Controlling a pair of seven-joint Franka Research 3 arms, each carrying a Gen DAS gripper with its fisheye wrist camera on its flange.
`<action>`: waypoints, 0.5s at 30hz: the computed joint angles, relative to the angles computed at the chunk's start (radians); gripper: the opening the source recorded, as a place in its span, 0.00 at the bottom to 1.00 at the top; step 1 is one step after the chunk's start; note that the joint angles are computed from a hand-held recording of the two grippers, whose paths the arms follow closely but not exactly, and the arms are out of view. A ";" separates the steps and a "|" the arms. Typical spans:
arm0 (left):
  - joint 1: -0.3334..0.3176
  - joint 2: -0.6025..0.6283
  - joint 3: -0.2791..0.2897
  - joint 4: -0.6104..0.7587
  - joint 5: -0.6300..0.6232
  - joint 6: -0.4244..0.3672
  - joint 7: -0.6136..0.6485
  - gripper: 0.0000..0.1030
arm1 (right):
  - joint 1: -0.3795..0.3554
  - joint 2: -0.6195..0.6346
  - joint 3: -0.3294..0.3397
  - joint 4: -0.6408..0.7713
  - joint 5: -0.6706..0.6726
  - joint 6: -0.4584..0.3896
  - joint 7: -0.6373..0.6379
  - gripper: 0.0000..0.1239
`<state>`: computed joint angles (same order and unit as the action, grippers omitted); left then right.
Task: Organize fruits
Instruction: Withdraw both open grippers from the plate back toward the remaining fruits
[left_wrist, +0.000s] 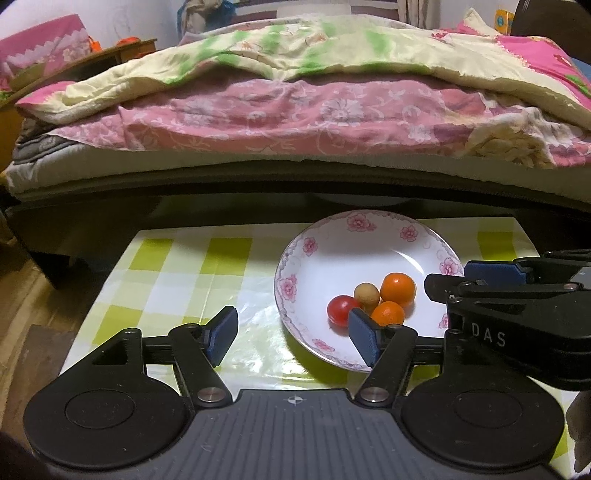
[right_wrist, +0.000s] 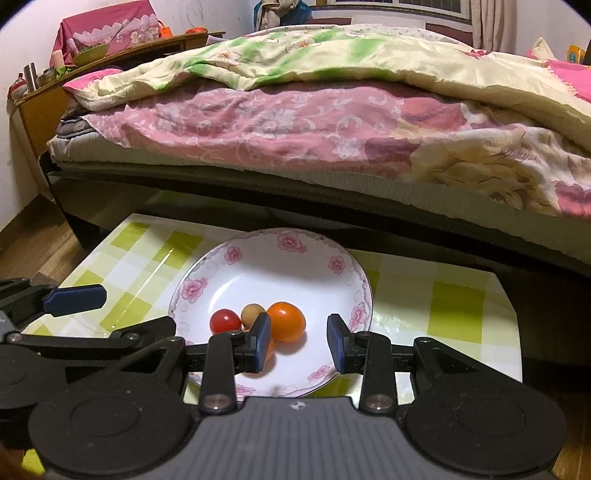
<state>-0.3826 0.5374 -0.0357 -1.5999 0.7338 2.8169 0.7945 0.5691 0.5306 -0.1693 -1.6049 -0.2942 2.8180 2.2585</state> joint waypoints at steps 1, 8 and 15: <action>-0.001 -0.007 0.002 -0.008 0.002 0.001 -0.003 0.71 | 0.005 -0.004 -0.004 -0.004 -0.005 0.002 0.002 0.30; -0.006 -0.044 0.012 -0.054 0.041 0.013 -0.041 0.72 | 0.026 -0.032 -0.015 -0.038 -0.039 0.021 0.020 0.30; 0.006 -0.082 -0.002 -0.104 0.058 0.020 -0.054 0.73 | 0.031 -0.068 -0.010 -0.082 -0.063 0.031 0.035 0.30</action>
<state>-0.3763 0.4552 -0.0373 -1.7043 0.7915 2.8369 0.7406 0.6003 0.4627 -0.1788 -1.6865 -0.3575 2.8491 2.2938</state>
